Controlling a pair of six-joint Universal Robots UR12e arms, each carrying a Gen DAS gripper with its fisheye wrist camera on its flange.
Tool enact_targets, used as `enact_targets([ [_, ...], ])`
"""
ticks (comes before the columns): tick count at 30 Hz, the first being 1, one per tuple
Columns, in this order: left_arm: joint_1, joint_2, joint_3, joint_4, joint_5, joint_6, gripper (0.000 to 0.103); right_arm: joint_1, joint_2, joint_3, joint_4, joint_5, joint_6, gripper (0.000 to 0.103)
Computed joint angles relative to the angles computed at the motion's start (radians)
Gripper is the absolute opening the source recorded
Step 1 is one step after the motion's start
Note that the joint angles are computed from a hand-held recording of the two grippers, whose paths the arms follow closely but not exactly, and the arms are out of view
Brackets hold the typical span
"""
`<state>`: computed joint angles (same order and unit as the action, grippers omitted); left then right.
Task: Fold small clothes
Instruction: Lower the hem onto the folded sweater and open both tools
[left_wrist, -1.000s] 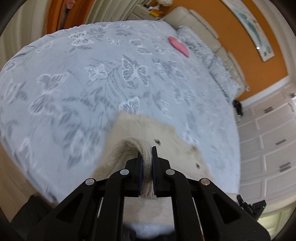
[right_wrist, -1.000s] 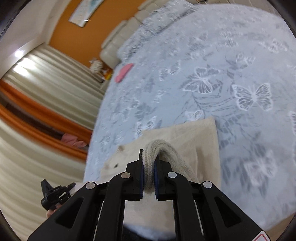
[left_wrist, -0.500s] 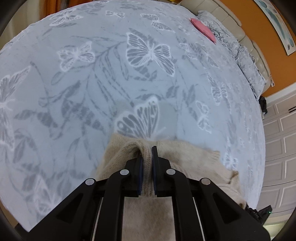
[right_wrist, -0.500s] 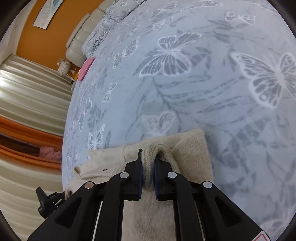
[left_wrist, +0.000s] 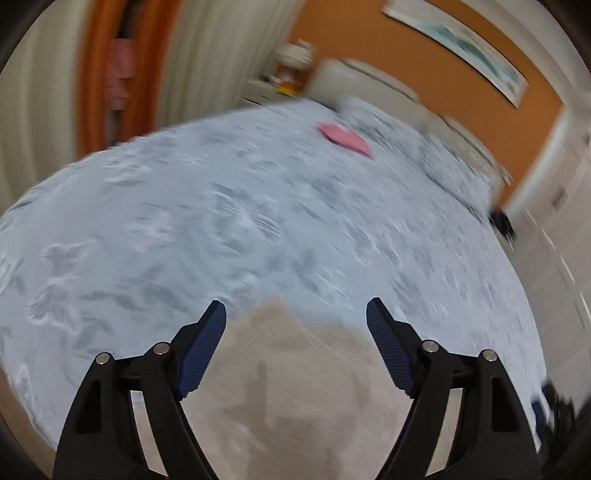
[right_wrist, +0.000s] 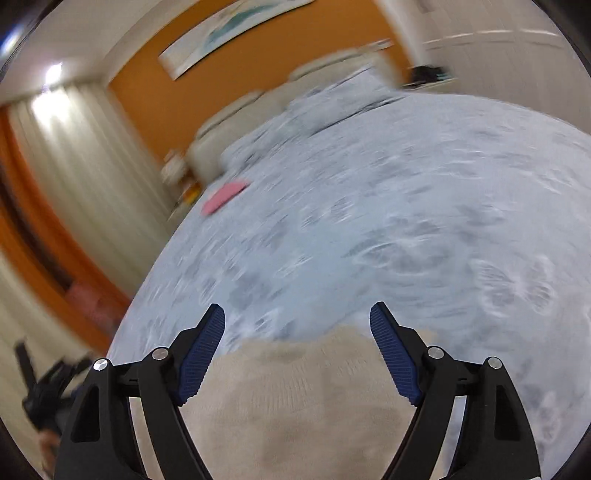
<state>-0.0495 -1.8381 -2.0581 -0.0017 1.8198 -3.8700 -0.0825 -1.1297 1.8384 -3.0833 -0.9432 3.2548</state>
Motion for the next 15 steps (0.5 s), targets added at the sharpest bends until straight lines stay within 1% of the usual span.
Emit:
enact_targets([
  [1,0.009,-0.015,0.014,-0.012,-0.079,0.019,0.076,0.011,0.008,-0.026,0.094,0.047,-0.063,0.047],
  [2,0.016,-0.028,0.031,-0.049,-0.135,0.025,0.076,0.024,0.014,-0.047,0.173,0.070,-0.113,0.027],
  [3,0.021,-0.052,0.066,-0.127,-0.192,0.032,0.072,0.040,0.025,-0.071,0.255,0.083,-0.164,0.020],
  [4,0.023,-0.072,0.091,-0.176,-0.218,0.040,0.069,0.062,0.042,-0.100,0.347,0.084,-0.222,0.008],
  [5,0.024,-0.092,0.111,-0.211,-0.234,0.050,0.068,0.078,0.054,-0.115,0.396,0.077,-0.256,0.006],
  [6,0.025,-0.121,0.140,-0.270,-0.242,0.056,0.062,0.101,0.078,-0.150,0.476,0.060,-0.296,0.006],
  [7,0.026,-0.137,0.154,-0.293,-0.246,0.050,0.060,0.111,0.090,-0.167,0.514,0.050,-0.312,0.006],
  [8,0.031,-0.150,0.156,-0.287,-0.252,0.044,0.060,0.125,0.109,-0.195,0.567,0.037,-0.336,0.006],
  [9,0.036,-0.161,0.152,-0.253,-0.239,0.041,0.059,0.134,0.121,-0.213,0.596,0.022,-0.354,0.006],
  [10,0.039,-0.165,0.149,-0.232,-0.235,0.051,0.059,0.145,0.137,-0.233,0.602,-0.017,-0.364,0.006],
  [11,0.042,-0.167,0.152,-0.225,-0.229,0.063,0.059,0.151,0.154,-0.248,0.588,-0.060,-0.347,0.005],
  [12,0.045,-0.171,0.154,-0.219,-0.225,0.072,0.060,0.149,0.173,-0.268,0.583,-0.072,-0.316,0.000],
  [13,0.048,-0.178,0.154,-0.202,-0.218,0.081,0.060,0.135,0.203,-0.297,0.595,-0.042,-0.255,0.000],
  [14,0.050,-0.185,0.158,-0.197,-0.217,0.087,0.060,0.118,0.220,-0.310,0.602,0.007,-0.210,0.000],
  [15,0.050,-0.187,0.158,-0.189,-0.215,0.094,0.061,0.107,0.230,-0.316,0.591,0.043,-0.158,0.000],
])
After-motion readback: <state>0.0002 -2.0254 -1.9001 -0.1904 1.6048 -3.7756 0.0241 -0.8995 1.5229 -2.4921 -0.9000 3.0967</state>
